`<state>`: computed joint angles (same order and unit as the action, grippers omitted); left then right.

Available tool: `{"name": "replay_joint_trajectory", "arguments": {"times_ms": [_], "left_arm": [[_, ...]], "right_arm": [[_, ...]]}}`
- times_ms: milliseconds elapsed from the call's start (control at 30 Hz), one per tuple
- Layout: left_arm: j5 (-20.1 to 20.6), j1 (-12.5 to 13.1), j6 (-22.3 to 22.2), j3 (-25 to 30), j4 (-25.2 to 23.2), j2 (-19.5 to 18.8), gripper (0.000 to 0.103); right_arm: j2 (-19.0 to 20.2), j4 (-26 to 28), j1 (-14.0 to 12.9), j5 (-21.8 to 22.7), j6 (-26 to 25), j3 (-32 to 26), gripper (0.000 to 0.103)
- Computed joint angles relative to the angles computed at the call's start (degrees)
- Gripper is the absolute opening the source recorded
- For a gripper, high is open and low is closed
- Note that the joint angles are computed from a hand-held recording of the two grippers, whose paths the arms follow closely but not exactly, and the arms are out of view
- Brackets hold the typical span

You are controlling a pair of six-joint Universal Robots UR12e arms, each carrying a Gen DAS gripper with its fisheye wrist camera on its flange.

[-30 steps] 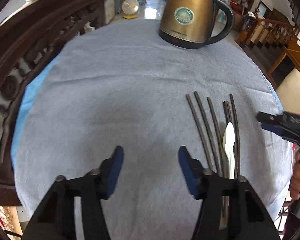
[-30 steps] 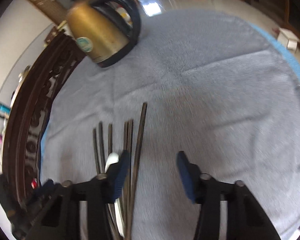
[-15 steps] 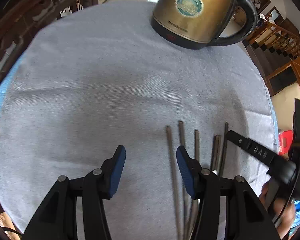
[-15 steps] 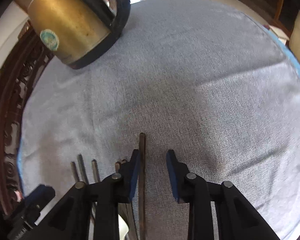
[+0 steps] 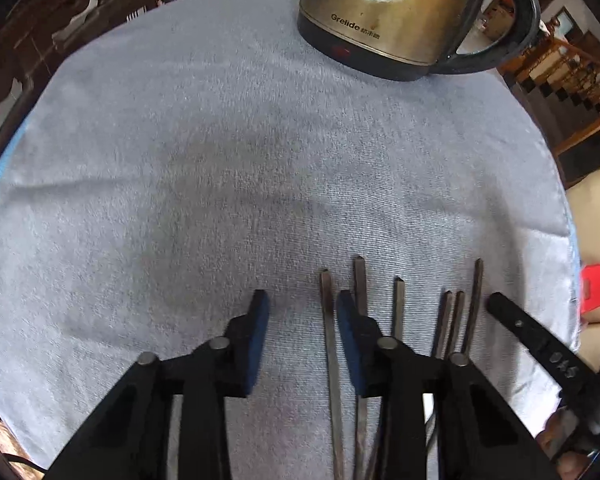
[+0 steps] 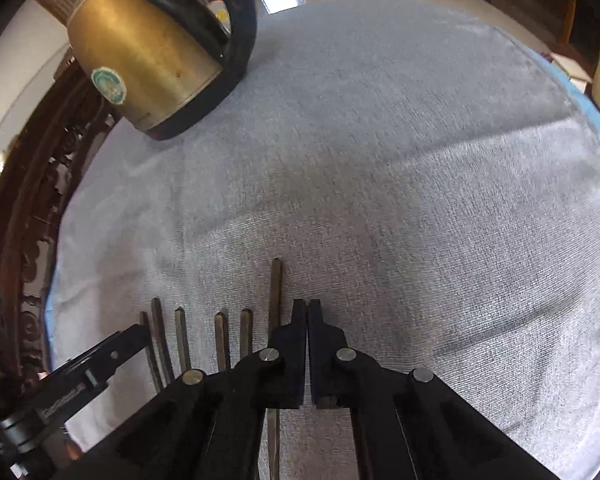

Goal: Organize utensils
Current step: 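Lower the right tool onto a dark chopstick and close while the left tool grasps another chopstick, then lift both chopsticks into the black cup and open both tools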

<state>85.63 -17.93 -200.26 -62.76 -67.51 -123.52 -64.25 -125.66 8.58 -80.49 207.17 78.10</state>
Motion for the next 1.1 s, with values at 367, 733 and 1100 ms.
{"name": "replay_joint_trajectory", "arguments": {"times_ms": [367,733,1100], "left_arm": [[-0.4,0.1,3.5,0.2,1.0,-0.5,0.018],[3.6,-1.2,5.3,0.3,3.1,-1.1,0.009],[0.2,0.1,5.2,-12.0,16.4,6.0,0.005]], "right_arm": [[0.3,0.8,0.9,-3.1,-2.2,-1.3,0.047],[3.0,4.2,5.1,-15.5,-8.6,-5.0,0.008],[-6.7,-9.4,0.6,-5.0,-5.5,8.4,0.007]]}}
